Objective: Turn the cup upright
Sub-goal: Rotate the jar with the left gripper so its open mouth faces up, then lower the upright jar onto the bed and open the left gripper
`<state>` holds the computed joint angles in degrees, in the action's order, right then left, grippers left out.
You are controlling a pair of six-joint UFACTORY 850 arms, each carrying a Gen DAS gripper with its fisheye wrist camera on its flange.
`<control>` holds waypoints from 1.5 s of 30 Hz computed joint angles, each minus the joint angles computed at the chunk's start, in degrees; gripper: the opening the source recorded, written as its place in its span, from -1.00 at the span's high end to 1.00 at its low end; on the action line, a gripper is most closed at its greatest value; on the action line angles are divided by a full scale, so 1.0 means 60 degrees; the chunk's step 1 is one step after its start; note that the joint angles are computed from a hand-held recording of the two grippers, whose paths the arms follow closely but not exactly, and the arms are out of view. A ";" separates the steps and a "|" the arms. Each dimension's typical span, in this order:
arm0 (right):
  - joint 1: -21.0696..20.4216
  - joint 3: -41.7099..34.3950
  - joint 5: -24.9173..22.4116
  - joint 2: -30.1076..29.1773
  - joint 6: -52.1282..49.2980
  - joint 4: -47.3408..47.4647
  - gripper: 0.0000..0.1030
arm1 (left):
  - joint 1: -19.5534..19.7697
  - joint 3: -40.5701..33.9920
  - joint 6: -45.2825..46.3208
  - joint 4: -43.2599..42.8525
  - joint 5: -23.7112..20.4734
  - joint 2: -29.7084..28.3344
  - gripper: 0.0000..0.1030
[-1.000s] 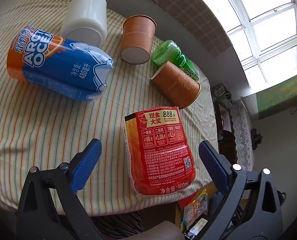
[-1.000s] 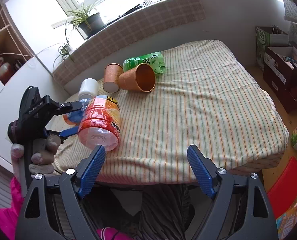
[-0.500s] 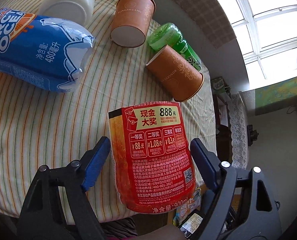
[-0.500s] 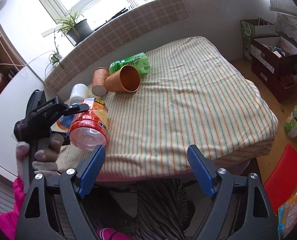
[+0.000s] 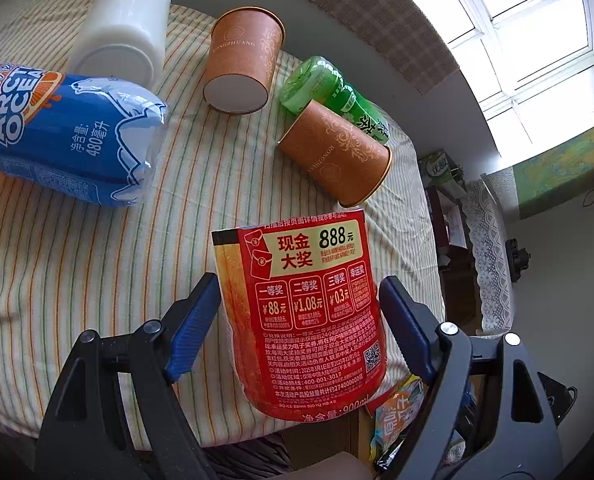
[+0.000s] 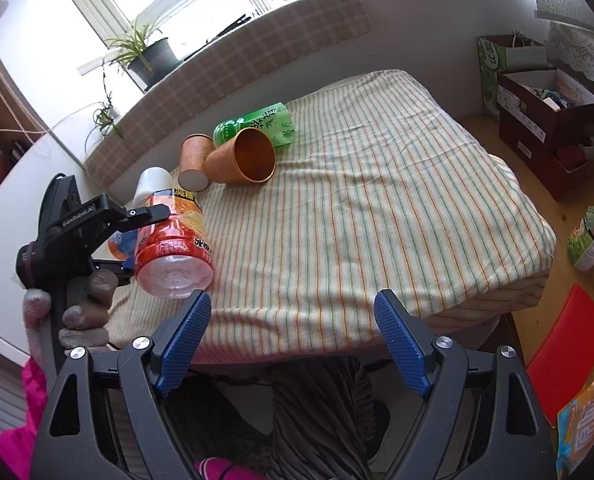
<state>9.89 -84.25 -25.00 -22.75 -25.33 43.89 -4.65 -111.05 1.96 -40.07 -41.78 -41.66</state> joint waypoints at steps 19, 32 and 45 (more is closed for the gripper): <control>0.0010 -0.0015 0.0082 -0.0014 0.0222 -0.0194 -0.63 | -0.1278 0.0673 -0.3411 0.7386 0.2421 0.0709 -0.58; 0.0092 -0.0010 0.0344 0.0062 0.0622 -0.0718 -0.63 | -0.1546 0.1008 -0.3650 0.8441 0.2590 0.0811 -0.58; 0.0179 -0.0040 0.0340 0.0074 0.0620 -0.0811 -0.63 | -0.1540 0.1368 -0.3105 0.8008 0.2788 0.1035 -0.58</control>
<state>10.97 -84.50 -22.96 -22.31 -21.61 39.02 -13.89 -102.84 -16.67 7.97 -25.05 -35.45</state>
